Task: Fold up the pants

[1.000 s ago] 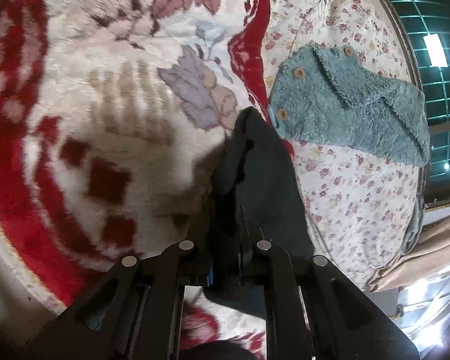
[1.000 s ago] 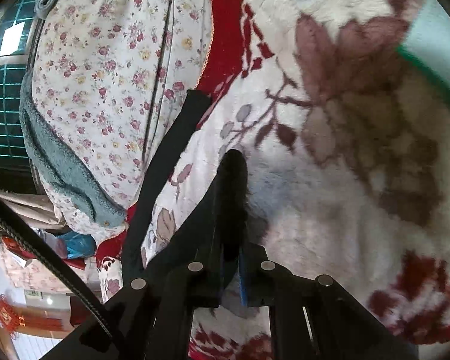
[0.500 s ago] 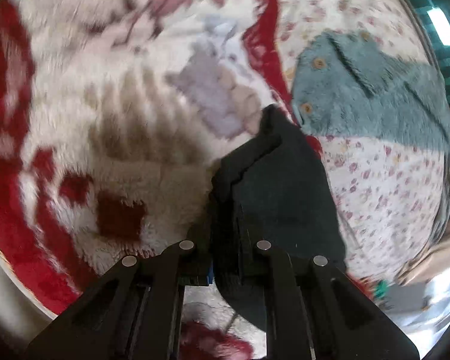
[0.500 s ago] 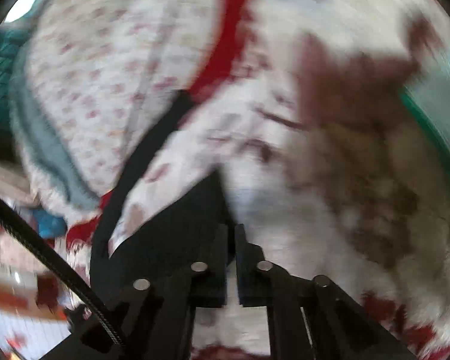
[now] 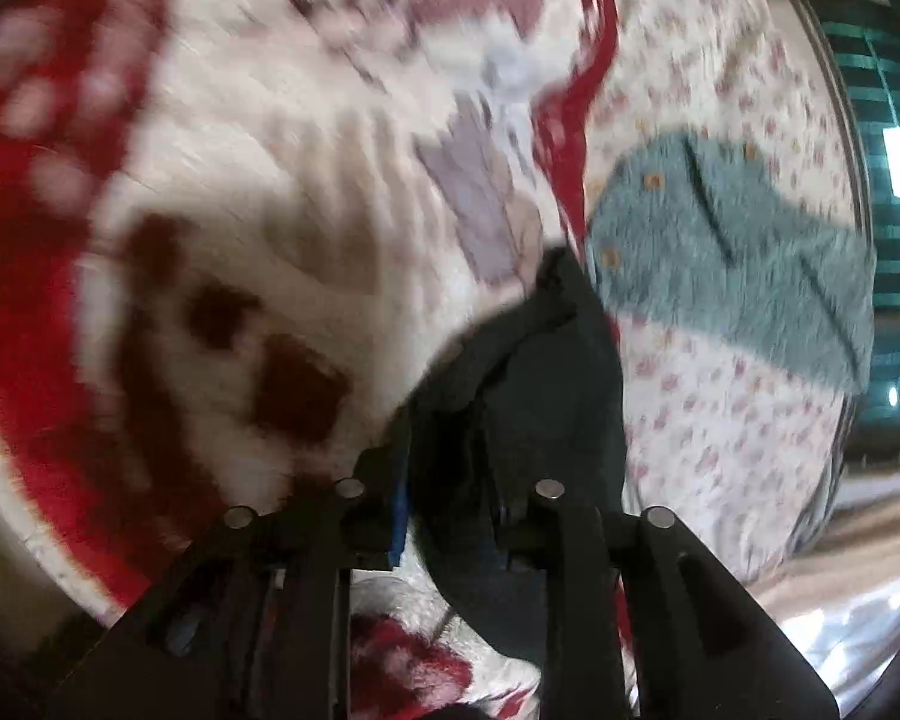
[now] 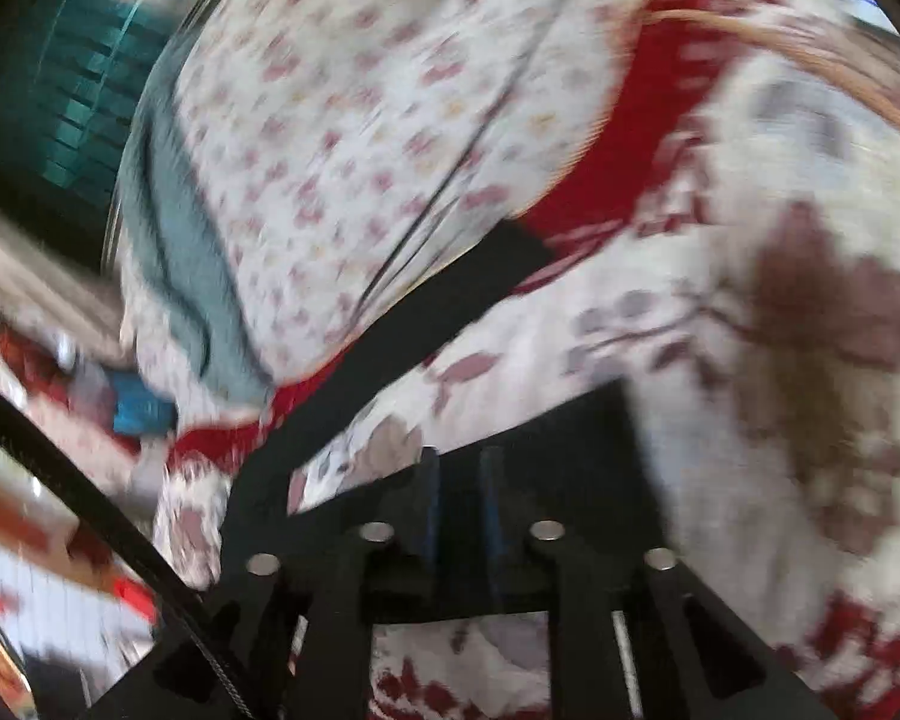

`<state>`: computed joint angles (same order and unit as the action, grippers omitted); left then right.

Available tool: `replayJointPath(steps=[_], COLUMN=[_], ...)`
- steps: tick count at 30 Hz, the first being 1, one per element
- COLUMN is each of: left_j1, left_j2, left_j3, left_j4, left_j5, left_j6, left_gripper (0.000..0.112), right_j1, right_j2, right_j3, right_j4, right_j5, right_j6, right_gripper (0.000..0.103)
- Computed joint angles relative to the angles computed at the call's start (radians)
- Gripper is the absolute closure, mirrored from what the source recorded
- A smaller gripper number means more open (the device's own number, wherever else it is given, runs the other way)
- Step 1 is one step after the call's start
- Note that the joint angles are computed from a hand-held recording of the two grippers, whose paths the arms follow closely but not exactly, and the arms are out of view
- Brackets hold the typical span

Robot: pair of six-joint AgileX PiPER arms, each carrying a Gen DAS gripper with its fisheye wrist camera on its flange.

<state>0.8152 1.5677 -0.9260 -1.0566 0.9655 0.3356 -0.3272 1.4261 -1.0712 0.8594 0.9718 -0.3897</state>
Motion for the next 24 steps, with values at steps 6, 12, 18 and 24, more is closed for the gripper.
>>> replayJointPath(steps=[6,12,18,24], left_j1=[0.008,-0.343,-0.761,-0.969], left_j2=[-0.266,-0.354,-0.131,0.214], left_j3=[0.016,-0.037,-0.217,-0.623], left_j4=[0.092,0.232,0.315,0.551], left_j5=[-0.177,-0.345,-0.453,-0.395], left_j6=[-0.136,-0.377,-0.628,-0.84], left_gripper=[0.076,0.061,0.061,0.061], right_j1=[0.08,-0.057,-0.139,-0.075], right_j2=[0.229,0.251,0.212,0.149], right_j3=[-0.036,0.046,0.123,0.113], right_j4=[-0.069,0.198,0.355,0.315], right_j5=[-0.025,0.032,0.004,-0.093], right_j6=[0.127,-0.048,-0.137,-0.183], right_gripper=[0.073,0.068,0.068,0.067])
